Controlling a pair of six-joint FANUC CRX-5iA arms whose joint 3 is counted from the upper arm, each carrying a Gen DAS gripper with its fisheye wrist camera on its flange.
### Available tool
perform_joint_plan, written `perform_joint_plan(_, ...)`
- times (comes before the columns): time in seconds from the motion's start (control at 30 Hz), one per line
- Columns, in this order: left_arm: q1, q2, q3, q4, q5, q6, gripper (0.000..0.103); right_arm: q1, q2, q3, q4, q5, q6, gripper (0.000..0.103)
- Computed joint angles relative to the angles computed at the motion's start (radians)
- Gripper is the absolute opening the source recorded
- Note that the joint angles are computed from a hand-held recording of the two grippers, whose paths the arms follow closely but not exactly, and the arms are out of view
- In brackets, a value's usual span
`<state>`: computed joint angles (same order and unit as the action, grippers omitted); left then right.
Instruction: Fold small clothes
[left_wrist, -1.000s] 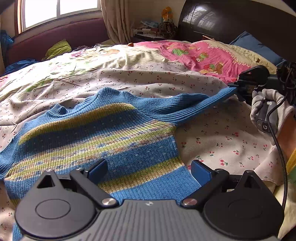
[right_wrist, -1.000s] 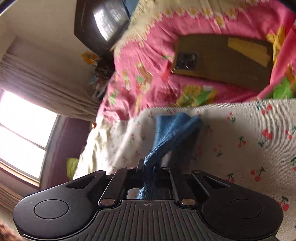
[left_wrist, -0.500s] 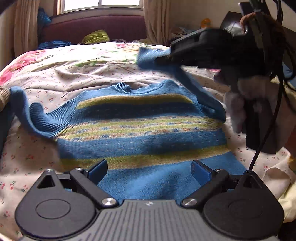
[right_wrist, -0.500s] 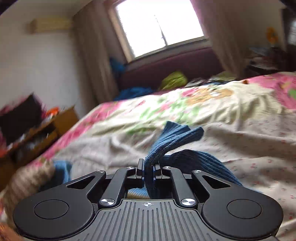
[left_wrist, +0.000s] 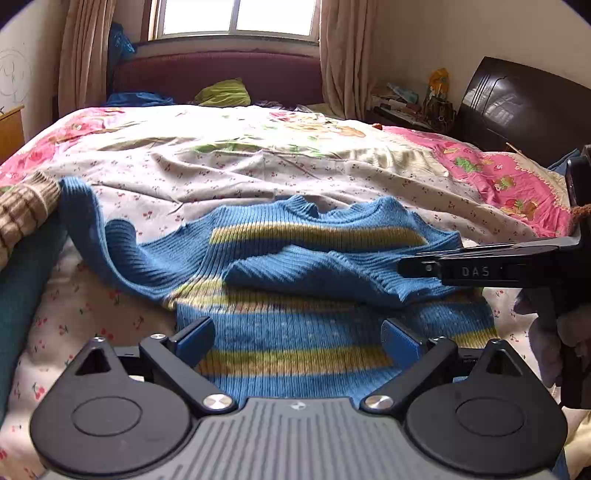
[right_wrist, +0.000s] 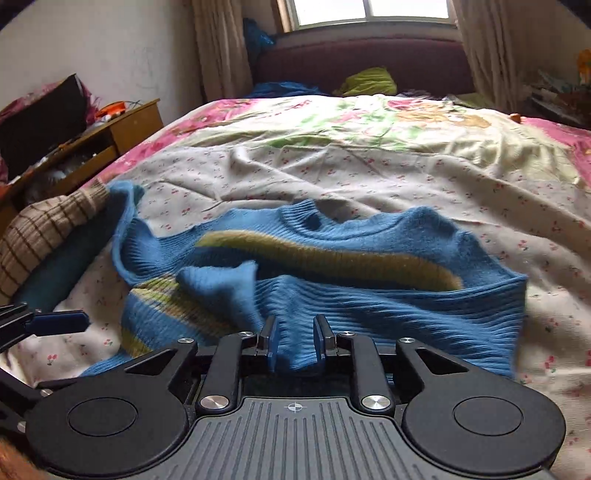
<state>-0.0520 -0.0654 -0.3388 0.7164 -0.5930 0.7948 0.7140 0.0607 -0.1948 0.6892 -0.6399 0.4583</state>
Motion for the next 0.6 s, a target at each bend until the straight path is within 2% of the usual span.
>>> perform_joint_plan(0.1, -0.029, 0.025, 0.026, 0.008, 0.047, -0.032, 0.103, -0.044, -0.007, -0.032, 0.107, -0.036, -0.101, 0.021)
perform_joint_plan(0.23, -0.057, 0.067, 0.069, -0.016, 0.069, -0.012, 0.103, -0.091, 0.039, -0.026, 0.228, -0.173, -0.194, 0.022)
perform_joint_plan(0.3, -0.070, 0.083, 0.081, -0.023, 0.074, 0.000, 0.103, -0.116, 0.059, -0.005, 0.176, -0.180, -0.190, 0.026)
perform_joint_plan(0.4, -0.095, 0.102, 0.081, -0.038, 0.111, -0.006, 0.103, -0.143, 0.086, 0.045, 0.028, -0.178, -0.143, 0.024)
perform_joint_plan(0.47, -0.105, 0.122, 0.107, -0.119, 0.122, 0.048, 0.103, -0.146, 0.099, 0.047, 0.042, -0.216, -0.169, 0.011)
perform_joint_plan(0.6, -0.095, 0.143, 0.159, -0.278, 0.086, 0.188, 0.103, -0.159, 0.096, 0.046, 0.048, -0.262, -0.215, 0.007)
